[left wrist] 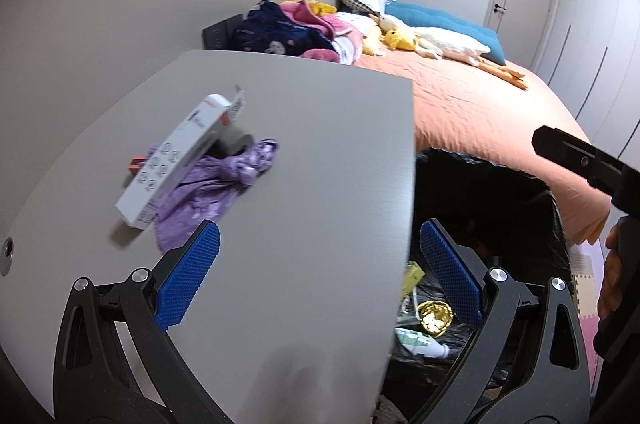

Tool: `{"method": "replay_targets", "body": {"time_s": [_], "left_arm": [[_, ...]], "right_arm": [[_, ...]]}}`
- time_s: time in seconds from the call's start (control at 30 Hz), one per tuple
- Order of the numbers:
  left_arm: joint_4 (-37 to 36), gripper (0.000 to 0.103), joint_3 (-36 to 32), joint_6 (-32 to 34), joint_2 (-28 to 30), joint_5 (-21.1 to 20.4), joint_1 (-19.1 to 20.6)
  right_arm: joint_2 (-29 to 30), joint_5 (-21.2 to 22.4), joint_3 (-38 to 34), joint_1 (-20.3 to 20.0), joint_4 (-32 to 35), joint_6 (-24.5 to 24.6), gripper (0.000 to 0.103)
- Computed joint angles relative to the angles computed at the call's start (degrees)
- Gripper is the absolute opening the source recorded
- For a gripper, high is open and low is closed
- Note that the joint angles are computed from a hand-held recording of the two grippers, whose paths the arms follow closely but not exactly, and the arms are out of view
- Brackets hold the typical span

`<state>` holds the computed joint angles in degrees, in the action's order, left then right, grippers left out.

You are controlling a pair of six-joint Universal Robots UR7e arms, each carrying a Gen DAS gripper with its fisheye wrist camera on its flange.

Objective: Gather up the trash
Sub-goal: 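Move both tools back over the table toward the white box and purple bag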

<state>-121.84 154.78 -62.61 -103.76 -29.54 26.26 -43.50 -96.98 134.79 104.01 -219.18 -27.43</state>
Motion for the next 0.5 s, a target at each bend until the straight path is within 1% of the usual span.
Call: {"method": "replay_targets", "body": {"time_s": [0.27,0.4,0.5], "left_arm": [[9.55,0.097,0.43,-2.86,-9.03,2.5,1.81],[10.75,0.097,0.64,-1.59,-12.62,3.23,3.67],[11.08,0.097,0.45,-0.13,-13.87,3.95,5.42]], "right_arm": [[4.13,-0.09,-4.07,2.41,4.01,1.08,0.088],[5.86,-0.06,-6.11,3.27,5.99,1.64,0.088],[7.05,0.11,-7.53,3.72,7.17,2.09,0.088]]}}
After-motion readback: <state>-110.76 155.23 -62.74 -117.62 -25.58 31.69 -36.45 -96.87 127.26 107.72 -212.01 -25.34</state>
